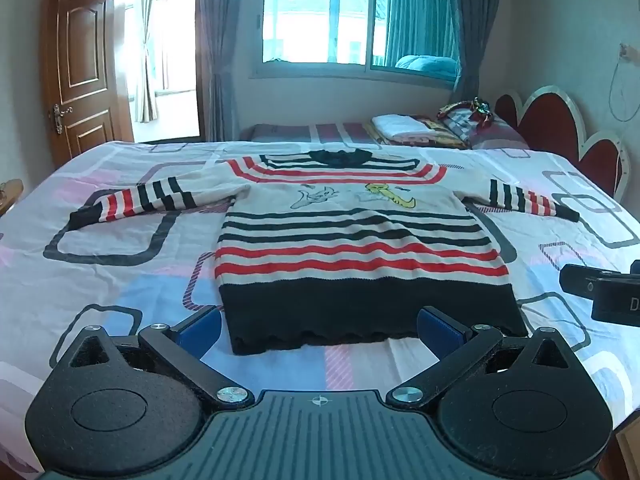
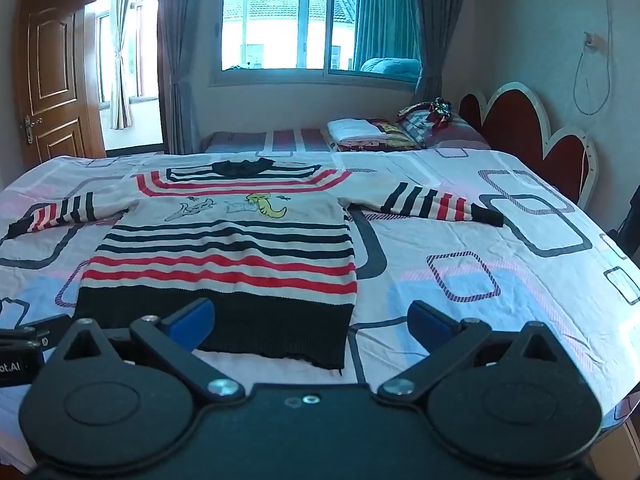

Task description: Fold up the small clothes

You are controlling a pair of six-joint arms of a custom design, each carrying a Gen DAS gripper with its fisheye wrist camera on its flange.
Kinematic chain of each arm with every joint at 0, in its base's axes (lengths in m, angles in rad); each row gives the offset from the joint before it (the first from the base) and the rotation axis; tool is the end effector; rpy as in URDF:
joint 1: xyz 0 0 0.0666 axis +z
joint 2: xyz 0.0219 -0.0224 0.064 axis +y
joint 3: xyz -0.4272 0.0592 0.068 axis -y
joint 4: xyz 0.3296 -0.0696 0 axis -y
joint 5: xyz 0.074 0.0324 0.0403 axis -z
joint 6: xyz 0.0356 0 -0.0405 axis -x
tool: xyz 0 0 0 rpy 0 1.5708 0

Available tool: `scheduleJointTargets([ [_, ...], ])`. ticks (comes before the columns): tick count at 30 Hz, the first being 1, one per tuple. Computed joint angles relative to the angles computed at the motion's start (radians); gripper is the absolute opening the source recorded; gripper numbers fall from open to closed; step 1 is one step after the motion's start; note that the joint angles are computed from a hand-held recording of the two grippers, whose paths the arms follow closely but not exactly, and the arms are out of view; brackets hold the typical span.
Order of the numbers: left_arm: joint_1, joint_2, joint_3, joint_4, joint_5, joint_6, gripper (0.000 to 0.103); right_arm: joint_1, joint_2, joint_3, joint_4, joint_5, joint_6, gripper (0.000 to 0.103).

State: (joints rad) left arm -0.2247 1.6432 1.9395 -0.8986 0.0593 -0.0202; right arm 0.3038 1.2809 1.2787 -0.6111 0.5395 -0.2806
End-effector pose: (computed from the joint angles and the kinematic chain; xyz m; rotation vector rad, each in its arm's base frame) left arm 0.5122 -0.1196 0.5858 0.2997 2.1568 -0.1811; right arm 0.3681 0.0958 0.4984 0.2737 2.0782 -0.2392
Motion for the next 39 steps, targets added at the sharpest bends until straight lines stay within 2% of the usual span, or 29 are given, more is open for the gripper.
scheduleJointTargets([
  [39, -0.003, 0.011, 0.029, -0.009, -0.005, 0.011, 0.103, -0.006, 0.011, 0.008, 0.028, -0.017, 0.018, 0.102],
])
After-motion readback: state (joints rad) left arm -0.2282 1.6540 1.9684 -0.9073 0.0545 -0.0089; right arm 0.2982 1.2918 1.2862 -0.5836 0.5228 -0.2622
